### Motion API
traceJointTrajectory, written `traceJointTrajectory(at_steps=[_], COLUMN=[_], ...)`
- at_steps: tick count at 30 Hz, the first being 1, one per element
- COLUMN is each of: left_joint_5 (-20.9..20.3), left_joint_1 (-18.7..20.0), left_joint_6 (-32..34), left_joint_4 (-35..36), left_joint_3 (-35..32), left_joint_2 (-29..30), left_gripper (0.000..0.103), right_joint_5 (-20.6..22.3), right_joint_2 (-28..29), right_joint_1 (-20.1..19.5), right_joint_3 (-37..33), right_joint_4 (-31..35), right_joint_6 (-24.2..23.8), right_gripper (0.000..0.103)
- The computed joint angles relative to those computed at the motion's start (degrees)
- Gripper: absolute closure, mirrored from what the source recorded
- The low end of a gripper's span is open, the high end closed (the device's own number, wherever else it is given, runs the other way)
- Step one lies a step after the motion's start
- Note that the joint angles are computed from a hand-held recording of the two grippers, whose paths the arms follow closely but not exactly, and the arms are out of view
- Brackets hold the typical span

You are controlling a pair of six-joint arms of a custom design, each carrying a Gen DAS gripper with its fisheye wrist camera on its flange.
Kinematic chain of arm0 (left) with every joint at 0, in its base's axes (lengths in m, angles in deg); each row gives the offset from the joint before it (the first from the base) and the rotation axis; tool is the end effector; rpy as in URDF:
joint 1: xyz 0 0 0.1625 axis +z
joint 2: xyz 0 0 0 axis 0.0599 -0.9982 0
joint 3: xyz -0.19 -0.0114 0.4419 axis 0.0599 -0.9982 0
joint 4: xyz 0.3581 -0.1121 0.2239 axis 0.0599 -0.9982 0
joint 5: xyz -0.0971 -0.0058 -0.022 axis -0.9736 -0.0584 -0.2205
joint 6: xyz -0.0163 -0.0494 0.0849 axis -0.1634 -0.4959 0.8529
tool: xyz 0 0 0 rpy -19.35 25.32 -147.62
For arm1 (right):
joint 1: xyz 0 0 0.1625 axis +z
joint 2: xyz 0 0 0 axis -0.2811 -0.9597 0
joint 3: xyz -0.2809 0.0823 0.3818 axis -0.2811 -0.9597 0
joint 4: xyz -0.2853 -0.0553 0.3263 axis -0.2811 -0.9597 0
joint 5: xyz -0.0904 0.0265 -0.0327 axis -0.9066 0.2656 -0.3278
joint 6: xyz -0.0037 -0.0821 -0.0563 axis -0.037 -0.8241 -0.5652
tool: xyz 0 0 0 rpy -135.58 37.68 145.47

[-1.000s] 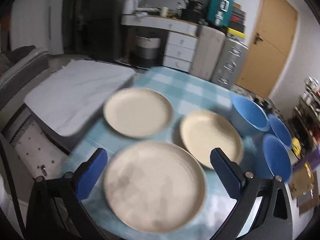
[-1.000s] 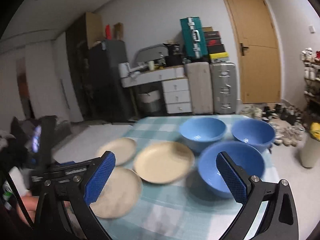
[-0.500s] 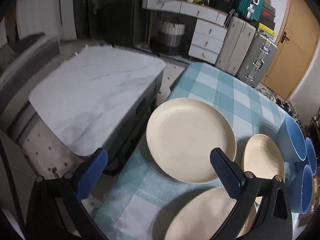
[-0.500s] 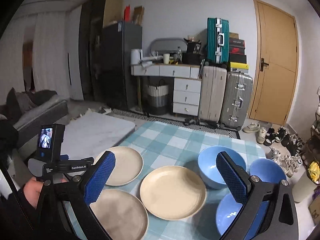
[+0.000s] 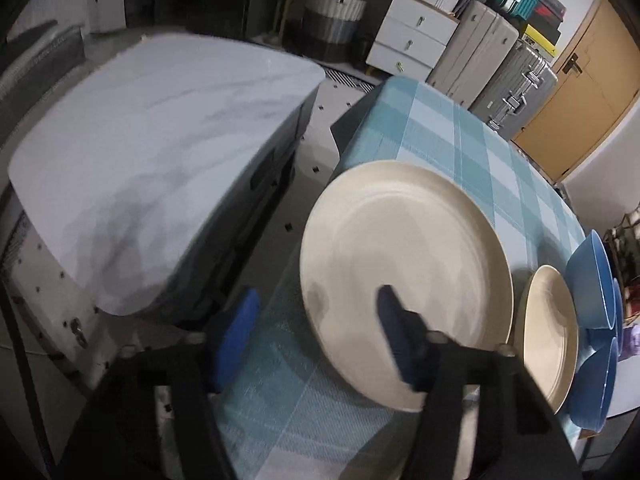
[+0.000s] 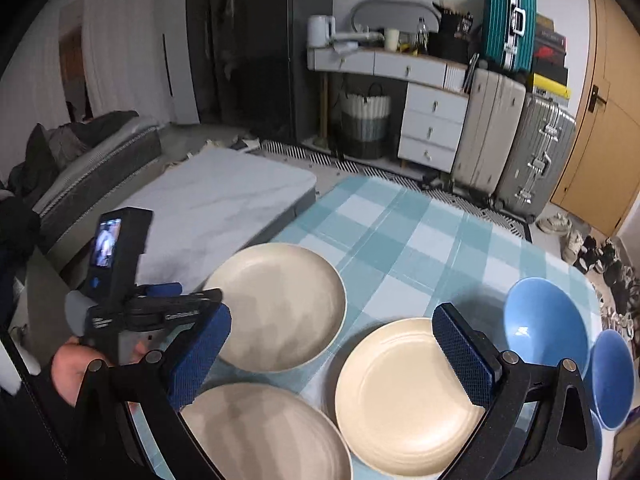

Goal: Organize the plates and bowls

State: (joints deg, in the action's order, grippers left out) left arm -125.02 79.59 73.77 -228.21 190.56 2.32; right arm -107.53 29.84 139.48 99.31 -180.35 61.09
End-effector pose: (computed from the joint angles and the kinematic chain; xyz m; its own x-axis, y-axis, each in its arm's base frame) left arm 0.0995 -0.6434 0.2555 -0.8598 0.1625 -0.4840 0.3265 0.9038 -0.2767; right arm 0.3989 -0.5149 -0.0546 -0.6858 -0.0143 0.7276 -0.5189 0.7106 -0.4751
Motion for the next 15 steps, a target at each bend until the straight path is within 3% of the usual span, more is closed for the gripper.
traceJointTrajectory(at_steps=[5,7,11,15], left_joint_5=[-1.9,-3.8,-5.0,-4.9], left_joint_1=[1.3,2.0,2.3,2.0], left_joint_6=[0.6,0.4,2.0,4.9], left_joint_4=[3.5,3.3,2.2,1.9], left_joint_3=[-1.9,-1.9,-1.4,-1.4], left_joint_2=[0.8,0.3,0.0,-0.1], left_gripper=[0.075,0.076,0.091,0.096], right_joint_5=[-0.6,-0.7,0.3,0.7], right_joint_2=[2.5,3.3,4.3,4.7], right_joint_1=[-3.0,-4.0,-5.6,-7.0], right_joint_3=[-4.0,-5.2,-6.3,-7.2], right_joint_4=[2.9,4.7,5.1,7.8], right_joint_6=[-0.2,-0.3,-1.2,1.6], right_gripper=[0.000,0.000,0.000,0.000])
